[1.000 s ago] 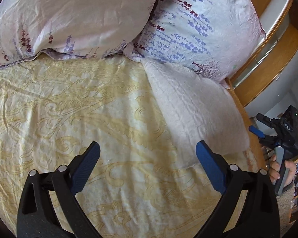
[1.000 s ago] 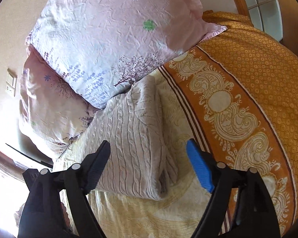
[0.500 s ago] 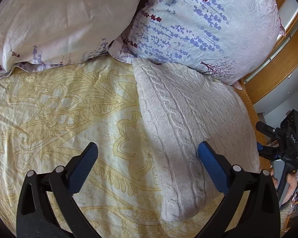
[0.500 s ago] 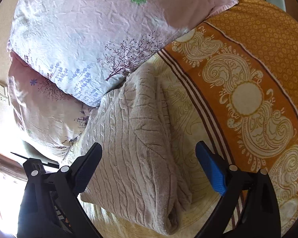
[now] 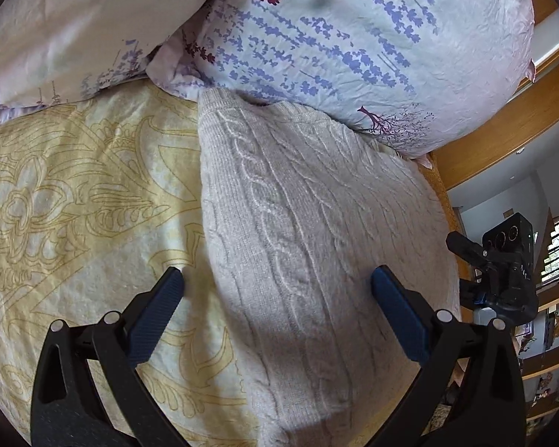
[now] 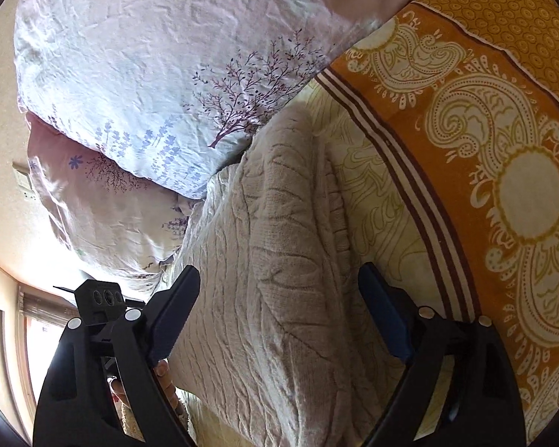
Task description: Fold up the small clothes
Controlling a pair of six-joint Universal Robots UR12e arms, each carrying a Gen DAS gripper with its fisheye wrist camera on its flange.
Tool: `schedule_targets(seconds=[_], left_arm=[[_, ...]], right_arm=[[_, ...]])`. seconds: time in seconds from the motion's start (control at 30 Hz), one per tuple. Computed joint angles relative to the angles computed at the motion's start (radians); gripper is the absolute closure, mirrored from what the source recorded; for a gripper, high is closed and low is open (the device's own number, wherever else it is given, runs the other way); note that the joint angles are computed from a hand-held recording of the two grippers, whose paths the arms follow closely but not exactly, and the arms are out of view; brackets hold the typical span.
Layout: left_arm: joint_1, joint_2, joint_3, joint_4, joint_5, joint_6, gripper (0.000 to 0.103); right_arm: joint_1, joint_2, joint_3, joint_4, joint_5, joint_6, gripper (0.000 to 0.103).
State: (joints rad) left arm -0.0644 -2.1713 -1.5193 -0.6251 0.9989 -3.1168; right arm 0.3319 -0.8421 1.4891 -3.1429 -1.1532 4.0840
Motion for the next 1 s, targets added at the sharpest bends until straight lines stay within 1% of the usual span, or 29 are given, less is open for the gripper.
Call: schedule_targets(seconds=[0.03,0.1,0.2,0.27,0.3,0.37,0.43,0.5,0.53,0.6,0.63,0.7,0.77,0.9,1.0], left_arm=[[-0.001,-0.003,0.004,0.0,-0.004,0.003,0.003],[-0.005,-0.007,0.008,0.001,-0.01,0.01,0.003],[-0.014,-0.012,0.015,-0.004,-0.007,0.035,0.005],[-0.022,-0.019,0.024,-0.004,-0.003,0.045,0.006],[-0.025,-0.021,0.026,0.0,-0.001,0.042,0.007],[-0.024,-0.026,0.033,-0.006,-0.012,0.034,0.008],[-0.017,-0.021,0.025,-0.006,-0.031,0.028,0.012],[-0.003,-0.02,0.019,-0.004,-0.065,0.011,0.021],[0.005,-0.021,0.017,-0.003,-0.089,-0.004,0.024],[0.021,-0.027,0.012,0.011,-0.139,-0.05,0.035],[0.028,-0.031,0.009,0.02,-0.166,-0.071,0.038],[0.042,-0.036,-0.002,0.052,-0.212,-0.111,0.048],[0.049,-0.039,-0.012,0.084,-0.244,-0.133,0.054],[0.058,-0.032,-0.031,0.118,-0.269,-0.116,0.063],[0.073,-0.025,-0.046,0.13,-0.318,-0.11,0.066]], right_arm=[[0.0,0.005,-0.009,0.009,0.02,-0.01,0.017],[0.005,0.007,-0.022,0.042,0.015,-0.044,0.017],[0.008,0.011,-0.03,0.048,0.013,-0.054,0.021],[0.01,0.015,-0.04,0.058,0.009,-0.056,0.029],[0.01,0.017,-0.042,0.06,0.012,-0.058,0.032],[0.004,0.02,-0.041,0.057,0.033,-0.061,0.041],[-0.004,0.016,-0.022,0.038,0.058,-0.065,0.045],[-0.007,0.019,-0.02,0.022,0.074,-0.062,0.047],[-0.01,0.017,-0.012,0.009,0.084,-0.056,0.049],[-0.013,0.017,-0.003,-0.012,0.095,-0.048,0.051],[-0.014,0.019,0.0,-0.024,0.098,-0.044,0.054],[-0.016,0.024,0.006,-0.063,0.108,-0.022,0.058],[-0.017,0.029,0.013,-0.101,0.112,0.004,0.061],[-0.015,0.028,0.026,-0.166,0.113,0.03,0.064],[-0.011,0.03,0.029,-0.224,0.123,0.06,0.066]])
